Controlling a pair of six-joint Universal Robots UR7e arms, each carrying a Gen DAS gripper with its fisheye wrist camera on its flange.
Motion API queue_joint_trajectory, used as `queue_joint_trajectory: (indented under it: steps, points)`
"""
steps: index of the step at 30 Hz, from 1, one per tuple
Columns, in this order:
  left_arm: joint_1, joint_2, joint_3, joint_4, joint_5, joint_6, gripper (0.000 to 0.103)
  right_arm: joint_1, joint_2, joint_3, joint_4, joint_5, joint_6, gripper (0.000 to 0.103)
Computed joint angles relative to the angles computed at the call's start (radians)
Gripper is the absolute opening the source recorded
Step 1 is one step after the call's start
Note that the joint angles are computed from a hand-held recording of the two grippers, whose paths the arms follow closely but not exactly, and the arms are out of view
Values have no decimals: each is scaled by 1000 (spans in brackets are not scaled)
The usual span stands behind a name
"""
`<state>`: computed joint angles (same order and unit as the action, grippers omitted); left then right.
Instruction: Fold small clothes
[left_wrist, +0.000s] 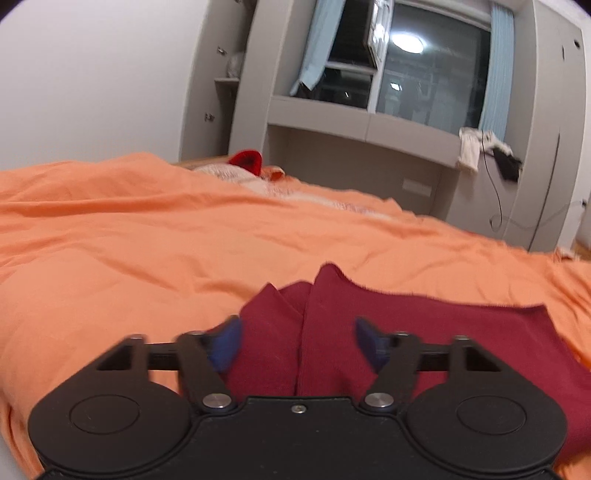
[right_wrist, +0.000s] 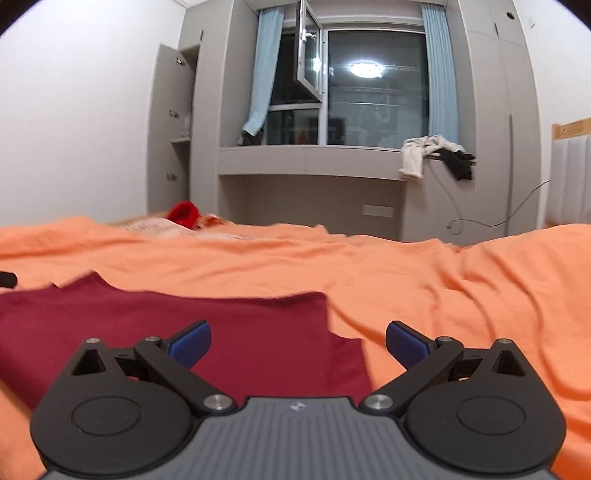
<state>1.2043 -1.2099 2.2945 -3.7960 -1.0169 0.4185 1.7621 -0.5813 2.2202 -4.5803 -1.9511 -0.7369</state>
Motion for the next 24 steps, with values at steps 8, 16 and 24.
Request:
queue_joint_trajectory:
  steps: [8,16,24]
  points:
    - [6,-67,118,-101,-26,-61,99,24,18,-5,125,30,40,103]
    - [50,-176,223,14,-137,-225,101,47,47,-61,202,-3,100,103]
    - [103,-188,208,189,-343,-275,102,50,74,-130,273,-16,140,103]
